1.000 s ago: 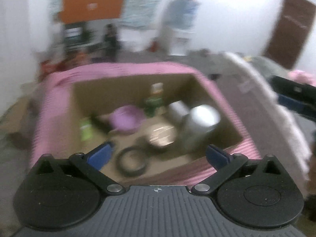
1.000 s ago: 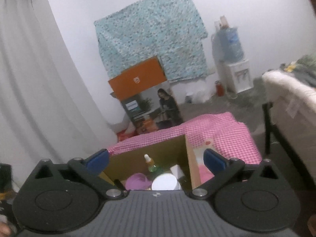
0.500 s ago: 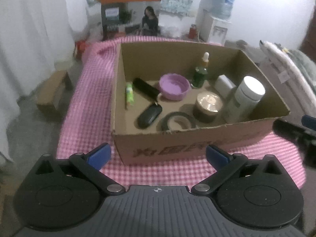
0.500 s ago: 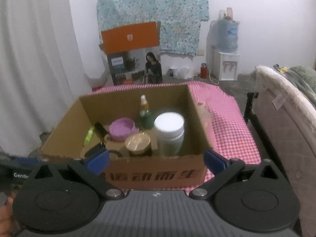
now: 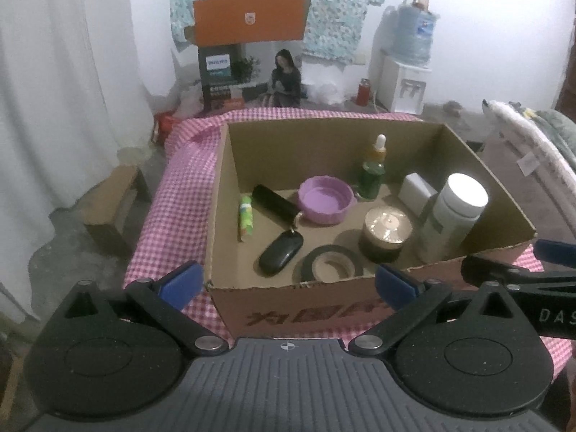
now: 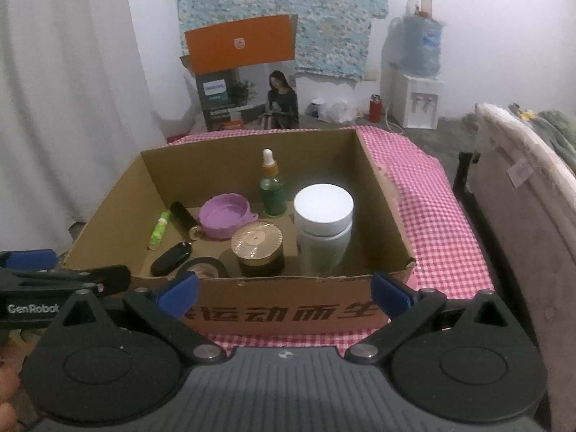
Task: Organize rigid objects
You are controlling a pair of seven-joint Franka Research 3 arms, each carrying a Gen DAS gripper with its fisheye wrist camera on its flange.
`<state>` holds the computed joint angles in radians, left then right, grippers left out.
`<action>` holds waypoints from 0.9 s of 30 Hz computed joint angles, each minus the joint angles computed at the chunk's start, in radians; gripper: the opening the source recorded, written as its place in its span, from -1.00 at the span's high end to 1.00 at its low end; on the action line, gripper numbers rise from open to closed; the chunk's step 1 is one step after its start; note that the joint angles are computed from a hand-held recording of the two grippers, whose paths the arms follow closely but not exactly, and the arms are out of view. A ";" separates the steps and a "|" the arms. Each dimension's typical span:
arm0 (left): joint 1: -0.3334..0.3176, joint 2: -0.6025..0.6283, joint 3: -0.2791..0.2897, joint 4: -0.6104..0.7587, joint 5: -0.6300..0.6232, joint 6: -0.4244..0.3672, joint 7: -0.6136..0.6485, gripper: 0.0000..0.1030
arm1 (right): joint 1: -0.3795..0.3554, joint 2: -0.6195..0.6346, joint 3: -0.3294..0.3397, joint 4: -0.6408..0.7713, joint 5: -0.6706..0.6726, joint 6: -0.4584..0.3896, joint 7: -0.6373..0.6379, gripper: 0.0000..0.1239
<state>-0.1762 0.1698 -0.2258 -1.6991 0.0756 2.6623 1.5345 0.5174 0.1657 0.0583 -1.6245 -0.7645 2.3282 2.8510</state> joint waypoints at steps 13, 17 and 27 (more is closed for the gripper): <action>-0.006 -0.002 0.009 -0.002 0.058 0.009 -0.037 -0.99 | 0.008 0.004 0.002 0.008 -0.020 -0.032 0.016 -0.66; -0.008 -0.002 0.013 0.003 0.074 0.000 -0.053 -0.99 | 0.014 0.013 0.001 0.024 -0.030 -0.048 0.014 -0.66; -0.007 0.002 0.012 0.006 0.087 0.005 -0.059 -0.98 | 0.019 0.016 -0.001 0.030 -0.032 -0.057 0.018 -0.66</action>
